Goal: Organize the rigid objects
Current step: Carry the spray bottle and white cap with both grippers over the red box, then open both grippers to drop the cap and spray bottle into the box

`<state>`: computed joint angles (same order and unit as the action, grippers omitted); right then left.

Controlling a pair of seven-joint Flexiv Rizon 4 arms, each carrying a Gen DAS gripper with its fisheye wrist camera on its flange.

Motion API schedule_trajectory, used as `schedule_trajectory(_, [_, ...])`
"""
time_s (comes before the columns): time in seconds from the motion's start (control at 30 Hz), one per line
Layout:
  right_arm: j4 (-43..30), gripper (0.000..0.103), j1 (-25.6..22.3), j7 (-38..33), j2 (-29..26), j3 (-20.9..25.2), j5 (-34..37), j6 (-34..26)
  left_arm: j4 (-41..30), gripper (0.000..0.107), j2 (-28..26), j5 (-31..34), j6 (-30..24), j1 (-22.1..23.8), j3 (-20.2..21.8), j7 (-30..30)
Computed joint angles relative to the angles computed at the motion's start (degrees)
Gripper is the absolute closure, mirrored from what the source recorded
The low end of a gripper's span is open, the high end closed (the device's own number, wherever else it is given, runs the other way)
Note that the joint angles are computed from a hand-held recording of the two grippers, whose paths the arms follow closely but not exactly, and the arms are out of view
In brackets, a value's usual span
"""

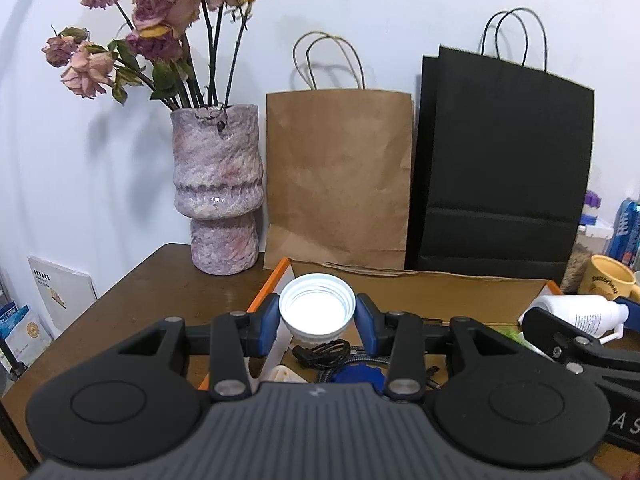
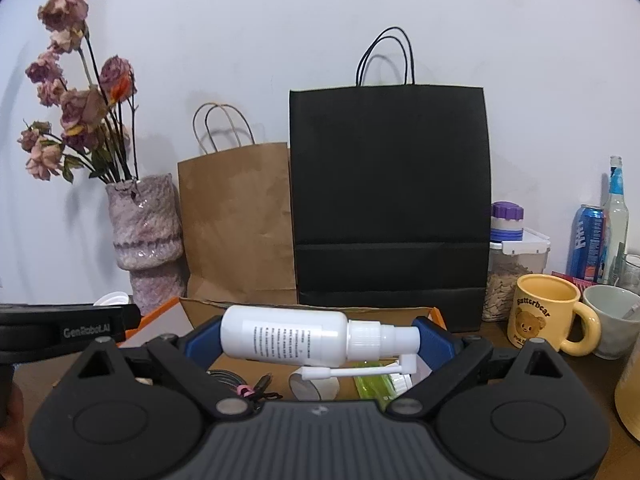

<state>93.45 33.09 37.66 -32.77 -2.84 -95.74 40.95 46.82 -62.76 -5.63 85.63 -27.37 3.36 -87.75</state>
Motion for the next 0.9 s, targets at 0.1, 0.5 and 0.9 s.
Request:
schedule_trajectory(0.1, [-1.1,0.005,-0.5,-1.2,-0.9,-0.3,0.5,1.0,-3.9,0.066,-2.1,-0.2,-2.6,0.2,0.1,0.2])
schedule_trajectory(0.5, [-3.0,0.005,-1.0,-4.8,-2.9,-1.7,3.2,4.1,-15.7,0.065,-8.1,2.8,-10.9,0.9,0.4,-0.7])
schedule_trajectory(0.9, [-0.3,0.0,-1.3,-1.1,-1.1,-1.7,3.7,3.8,-15.6,0.004,-7.6,6.0,-11.4,1.2,1.6,-3.6])
